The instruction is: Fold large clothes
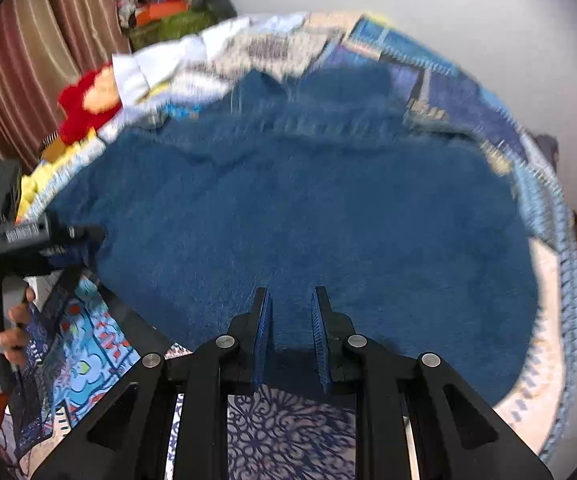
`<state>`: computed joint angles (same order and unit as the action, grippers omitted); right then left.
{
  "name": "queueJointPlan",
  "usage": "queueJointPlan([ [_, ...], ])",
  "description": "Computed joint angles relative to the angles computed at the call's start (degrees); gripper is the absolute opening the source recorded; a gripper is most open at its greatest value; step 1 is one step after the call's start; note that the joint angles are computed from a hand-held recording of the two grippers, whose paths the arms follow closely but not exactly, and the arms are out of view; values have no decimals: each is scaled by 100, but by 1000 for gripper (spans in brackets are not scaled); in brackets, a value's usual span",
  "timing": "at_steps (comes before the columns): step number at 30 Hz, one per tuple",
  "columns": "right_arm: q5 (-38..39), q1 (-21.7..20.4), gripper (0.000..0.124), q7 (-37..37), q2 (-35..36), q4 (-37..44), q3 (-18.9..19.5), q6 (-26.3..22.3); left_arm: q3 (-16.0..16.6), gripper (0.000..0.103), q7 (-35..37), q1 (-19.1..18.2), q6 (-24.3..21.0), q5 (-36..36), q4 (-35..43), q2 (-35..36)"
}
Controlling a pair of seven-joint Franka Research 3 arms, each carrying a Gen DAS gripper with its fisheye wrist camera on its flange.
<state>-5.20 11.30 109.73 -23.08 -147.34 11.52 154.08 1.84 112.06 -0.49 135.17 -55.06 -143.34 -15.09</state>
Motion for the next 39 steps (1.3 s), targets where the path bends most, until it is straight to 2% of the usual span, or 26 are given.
queueJointPlan([
  [3, -308, -144, 16, 112, -17, -169, 166, 364, -13, 80, 97, -40, 113, -505, 133, 265],
  [5, -345, -88, 16, -73, 0, -182, 112, 424, -170, 67, -182, -33, 464, -519, 124, 272],
  [6, -289, -33, 16, -196, 0, -175, 44, 419, -261, 64, -387, -38, 666, -370, 125, 263],
  [8, -57, 111, 16, -458, 11, -112, -120, 307, -419, 48, -749, -91, 1097, 32, 37, 138],
  [9, 83, 169, 16, -560, 8, -55, -188, 180, -458, 44, -843, -154, 1318, 164, -48, 25],
  [11, 336, 252, 16, -692, 24, 105, -269, -85, -645, 28, -1057, -273, 2050, 553, -373, -410],
  [13, 685, 402, 16, -912, -16, 178, -399, -193, -920, 23, -1418, -247, 2601, 1151, -612, -799],
  [14, 947, 523, 16, -1047, -47, 213, -487, -160, -985, 21, -1552, -244, 2742, 1351, -694, -1004],
  [18, 1688, 832, 16, -1403, -1, 379, -574, 152, -539, 20, -1580, -575, 2763, 1514, -798, -1525],
  [20, 2317, 1179, 16, -1737, 232, 528, -727, 451, -495, 20, -1740, -551, 2749, 1819, -785, -1644],
  [21, 2637, 1349, 16, -1952, 413, 659, -812, 451, -514, 20, -1831, -472, 2735, 2034, -854, -1801],
  [23, 2934, 1417, 16, -2134, 815, 959, -778, 290, -576, 20, -2021, -320, 2697, 2428, -999, -2087],
  [26, 2596, 1254, 16, -1801, 1679, 1569, -469, -283, -624, 20, -2270, -172, 2729, 2872, -1156, -2297],
  [27, 2726, 1289, 16, -1907, 1883, 1668, -440, -304, -625, 20, -2340, -162, 2745, 2984, -1189, -2289],
  [29, 3016, 1348, 16, -2149, 2152, 1791, -378, -274, -989, 20, -2671, 184, 2849, 3480, -1248, -2234],
  [30, 2898, 1366, 16, -2091, 2217, 1820, -334, -222, -1060, 20, -2713, 308, 2921, 3703, -1357, -2288],
  [32, 2134, 1392, 16, -1675, 2251, 1898, -271, -278, -1019, 19, -2769, 261, 2977, 3905, -1407, -2332],
  [34, 1956, 1400, 16, -1709, 2206, 1990, -268, -506, -988, 19, -2806, 205, 3042, 4118, -1376, -2343],
  [37, 2698, 1336, 16, -2145, 1747, 1746, -385, -633, -1075, 19, -2865, 163, 3235, 4519, -1328, -2441],
  [39, 3166, 1271, 16, -2315, 1097, 1219, -519, -324, -1254, 18, -2960, 177, 3429, 4810, -1191, -2402],
])
